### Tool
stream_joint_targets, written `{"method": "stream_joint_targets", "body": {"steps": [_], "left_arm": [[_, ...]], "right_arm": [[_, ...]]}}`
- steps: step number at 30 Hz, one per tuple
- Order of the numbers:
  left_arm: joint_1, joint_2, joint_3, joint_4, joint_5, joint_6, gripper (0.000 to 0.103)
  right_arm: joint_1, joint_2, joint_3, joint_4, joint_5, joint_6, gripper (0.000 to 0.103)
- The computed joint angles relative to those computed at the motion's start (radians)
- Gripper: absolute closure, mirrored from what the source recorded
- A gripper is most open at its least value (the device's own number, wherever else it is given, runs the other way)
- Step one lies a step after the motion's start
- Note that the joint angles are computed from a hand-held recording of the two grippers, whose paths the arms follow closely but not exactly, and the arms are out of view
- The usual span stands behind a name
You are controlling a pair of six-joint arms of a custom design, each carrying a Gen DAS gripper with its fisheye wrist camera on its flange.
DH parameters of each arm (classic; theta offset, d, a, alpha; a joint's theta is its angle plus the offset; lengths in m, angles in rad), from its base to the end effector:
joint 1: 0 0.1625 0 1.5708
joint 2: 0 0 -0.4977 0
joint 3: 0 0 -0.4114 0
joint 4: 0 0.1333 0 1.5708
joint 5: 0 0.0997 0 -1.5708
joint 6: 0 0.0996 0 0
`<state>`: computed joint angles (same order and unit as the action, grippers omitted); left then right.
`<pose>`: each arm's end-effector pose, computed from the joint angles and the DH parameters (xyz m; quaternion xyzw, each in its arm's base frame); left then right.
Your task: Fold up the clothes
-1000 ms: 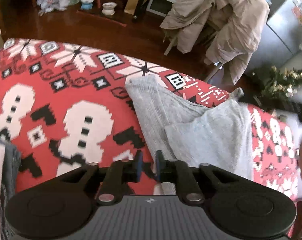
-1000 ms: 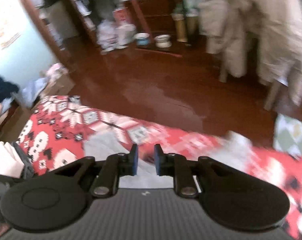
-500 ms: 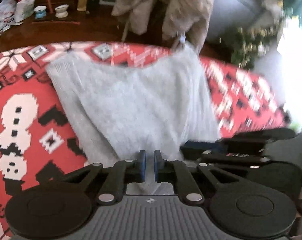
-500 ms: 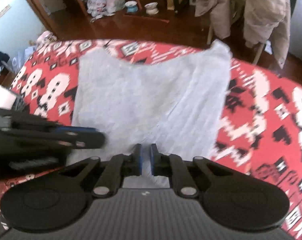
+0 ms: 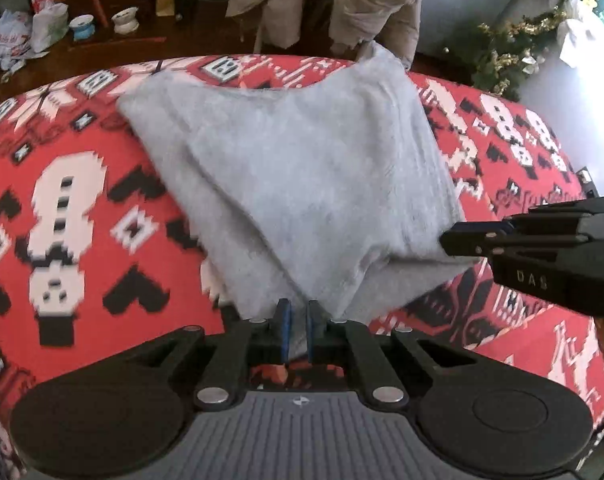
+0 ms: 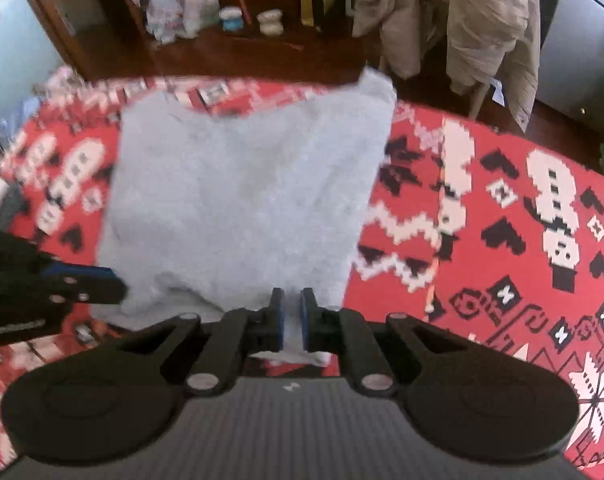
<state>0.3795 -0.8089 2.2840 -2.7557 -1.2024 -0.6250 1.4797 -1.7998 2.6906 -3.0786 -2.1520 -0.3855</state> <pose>-0.3570 -0.3245 -0.0045 0.2972 0.9266 -0.0554 0.2236 0.0533 -0.2812 0.3171 0.0478 -0.9157 0.2182 0.3340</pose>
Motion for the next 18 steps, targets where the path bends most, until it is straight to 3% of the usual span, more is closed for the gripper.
{"method": "stream_joint_targets", "body": {"steps": [3, 6, 8, 12, 16, 18], "left_arm": [[-0.018, -0.008, 0.007, 0.022, 0.001, -0.012, 0.097], [-0.028, -0.022, 0.003, 0.053, -0.011, -0.012, 0.097], [-0.035, -0.028, 0.007, 0.026, -0.009, -0.007, 0.097], [-0.023, -0.002, -0.004, -0.007, -0.014, -0.008, 0.097], [-0.020, 0.016, 0.001, -0.010, -0.017, 0.002, 0.097], [-0.022, 0.009, 0.008, -0.005, -0.028, 0.002, 0.097]], "right_arm": [[0.004, -0.013, 0.034, -0.013, -0.012, -0.025, 0.095], [0.004, -0.088, 0.025, 0.134, -0.008, 0.070, 0.095], [0.015, -0.112, 0.032, 0.119, 0.010, 0.090, 0.095], [0.073, -0.013, 0.016, 0.024, -0.020, 0.033, 0.094], [0.063, 0.077, 0.030, -0.084, -0.032, 0.009, 0.094], [0.063, 0.072, 0.037, -0.076, -0.040, 0.017, 0.094]]}}
